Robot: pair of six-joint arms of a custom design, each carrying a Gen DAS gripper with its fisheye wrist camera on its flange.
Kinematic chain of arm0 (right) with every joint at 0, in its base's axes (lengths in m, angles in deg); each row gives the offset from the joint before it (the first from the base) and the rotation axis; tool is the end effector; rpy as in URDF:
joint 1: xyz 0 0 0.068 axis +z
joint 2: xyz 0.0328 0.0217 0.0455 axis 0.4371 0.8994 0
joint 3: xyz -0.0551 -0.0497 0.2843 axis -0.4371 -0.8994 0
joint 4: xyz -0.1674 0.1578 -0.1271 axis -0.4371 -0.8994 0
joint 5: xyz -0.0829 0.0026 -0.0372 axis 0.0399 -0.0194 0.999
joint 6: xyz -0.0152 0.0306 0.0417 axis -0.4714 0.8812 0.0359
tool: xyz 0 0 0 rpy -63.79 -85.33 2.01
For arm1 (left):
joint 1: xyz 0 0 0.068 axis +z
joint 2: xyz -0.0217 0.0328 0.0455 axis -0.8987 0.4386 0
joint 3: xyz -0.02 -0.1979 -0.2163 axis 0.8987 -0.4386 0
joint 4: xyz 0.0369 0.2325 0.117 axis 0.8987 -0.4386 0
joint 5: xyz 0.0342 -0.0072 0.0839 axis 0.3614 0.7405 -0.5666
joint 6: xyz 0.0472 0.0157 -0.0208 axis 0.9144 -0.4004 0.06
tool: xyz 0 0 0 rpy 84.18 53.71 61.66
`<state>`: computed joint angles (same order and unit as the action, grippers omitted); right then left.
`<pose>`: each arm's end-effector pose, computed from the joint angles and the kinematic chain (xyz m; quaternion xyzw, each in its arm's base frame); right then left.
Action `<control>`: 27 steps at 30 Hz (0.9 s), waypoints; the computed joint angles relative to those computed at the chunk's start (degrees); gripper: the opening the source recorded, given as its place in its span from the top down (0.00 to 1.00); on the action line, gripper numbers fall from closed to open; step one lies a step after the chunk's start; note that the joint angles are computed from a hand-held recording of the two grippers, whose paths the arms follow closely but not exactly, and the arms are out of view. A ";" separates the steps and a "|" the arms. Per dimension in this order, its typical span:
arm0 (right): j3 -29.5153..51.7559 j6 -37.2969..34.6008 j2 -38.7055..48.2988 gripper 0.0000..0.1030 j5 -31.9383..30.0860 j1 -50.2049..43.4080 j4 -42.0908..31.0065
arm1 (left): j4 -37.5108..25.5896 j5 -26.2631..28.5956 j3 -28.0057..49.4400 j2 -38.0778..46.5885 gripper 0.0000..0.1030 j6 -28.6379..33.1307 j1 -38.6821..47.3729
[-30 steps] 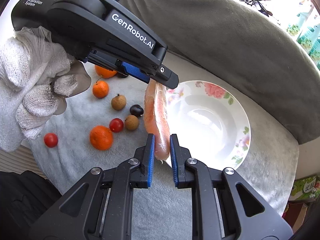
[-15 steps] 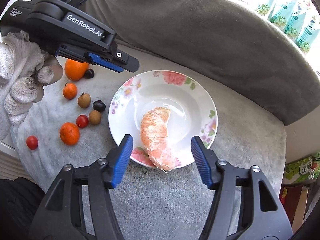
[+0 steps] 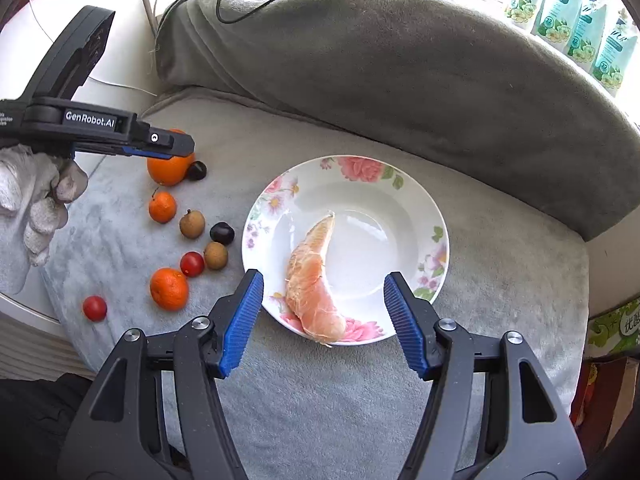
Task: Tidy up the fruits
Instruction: 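Move the right gripper to the cherry tomato beside the mandarin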
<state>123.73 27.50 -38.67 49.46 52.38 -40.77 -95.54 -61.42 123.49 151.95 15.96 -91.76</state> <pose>0.1123 0.0464 0.2780 0.0610 0.9597 0.0178 0.2737 0.3255 -0.1881 0.2887 0.2420 0.9301 -0.2489 0.1199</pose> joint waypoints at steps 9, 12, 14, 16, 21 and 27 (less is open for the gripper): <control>1.07 3.30 3.49 0.37 -3.26 5.85 3.39 | -2.66 0.76 -5.39 -3.24 0.60 1.85 4.57; 1.13 3.65 4.56 0.37 -4.50 7.44 4.50 | -3.05 0.55 -7.15 -4.59 0.60 2.66 5.97; 1.05 3.91 5.49 0.41 -5.81 7.92 5.46 | -3.03 0.28 -8.13 -5.11 0.60 2.88 6.65; 0.66 4.60 6.37 0.45 -7.50 8.02 6.67 | -2.67 0.16 -9.13 -5.46 0.60 2.77 7.24; -1.08 6.57 7.93 0.50 -11.30 8.14 10.71 | -1.91 0.13 -11.11 -5.83 0.60 3.43 9.06; -1.90 8.86 10.50 0.50 -13.74 9.68 14.54 | -0.75 0.24 -11.91 -5.08 0.60 3.36 9.91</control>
